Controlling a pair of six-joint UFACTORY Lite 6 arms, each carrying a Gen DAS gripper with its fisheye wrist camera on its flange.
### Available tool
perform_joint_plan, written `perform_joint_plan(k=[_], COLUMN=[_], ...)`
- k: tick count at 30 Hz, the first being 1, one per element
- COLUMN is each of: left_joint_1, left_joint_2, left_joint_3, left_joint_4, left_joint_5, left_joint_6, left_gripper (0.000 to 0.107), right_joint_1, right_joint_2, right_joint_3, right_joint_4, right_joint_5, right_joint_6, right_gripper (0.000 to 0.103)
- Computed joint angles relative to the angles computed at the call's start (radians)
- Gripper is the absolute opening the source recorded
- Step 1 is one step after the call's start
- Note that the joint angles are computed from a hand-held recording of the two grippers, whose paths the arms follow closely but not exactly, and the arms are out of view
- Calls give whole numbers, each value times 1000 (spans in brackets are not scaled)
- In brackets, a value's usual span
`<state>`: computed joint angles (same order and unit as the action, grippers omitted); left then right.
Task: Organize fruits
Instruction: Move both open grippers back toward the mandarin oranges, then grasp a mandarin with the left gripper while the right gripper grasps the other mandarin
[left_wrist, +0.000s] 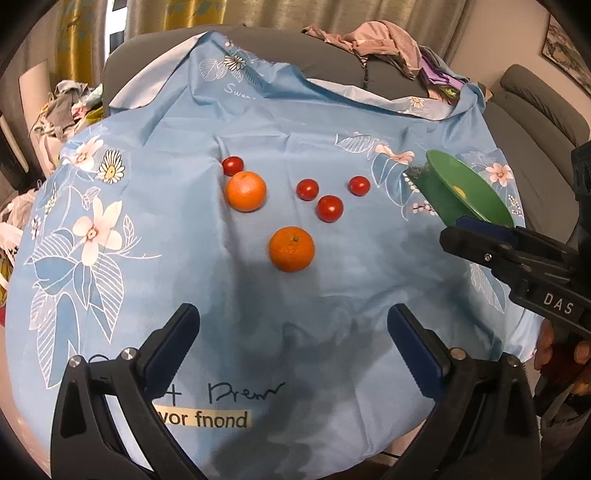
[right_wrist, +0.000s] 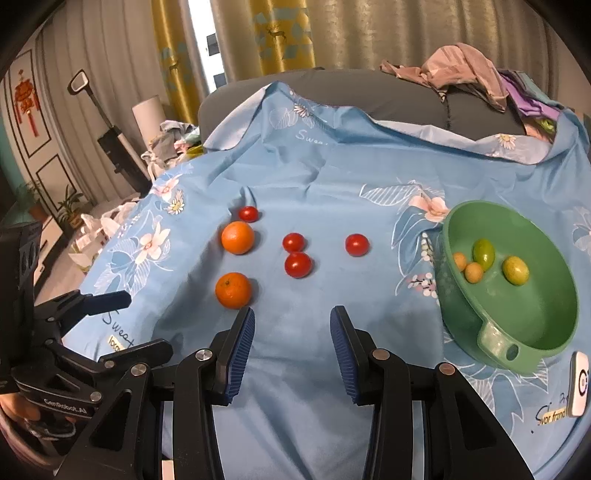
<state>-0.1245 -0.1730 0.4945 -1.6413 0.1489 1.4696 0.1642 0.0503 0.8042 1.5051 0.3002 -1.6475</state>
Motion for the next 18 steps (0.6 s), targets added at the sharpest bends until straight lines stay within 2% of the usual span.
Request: perform_joint_plan(k=[5, 11, 18], left_joint_1=[55, 68, 11], left_joint_2=[18, 94, 272], left_joint_3=[-3, 53, 202], left_joint_4=[-129, -204, -300], left_joint_5=[53, 78, 38], left_joint_6=[154, 258, 381], left_gripper=[101, 98, 94], right_joint_1=[11, 24, 17], right_joint_2=[47, 106, 166], right_joint_3=[33, 74, 114], right_joint_4=[-4, 2, 7], right_joint_5=[-3, -4, 0], right_joint_6=[11, 9, 8], right_gripper=[43, 43, 43])
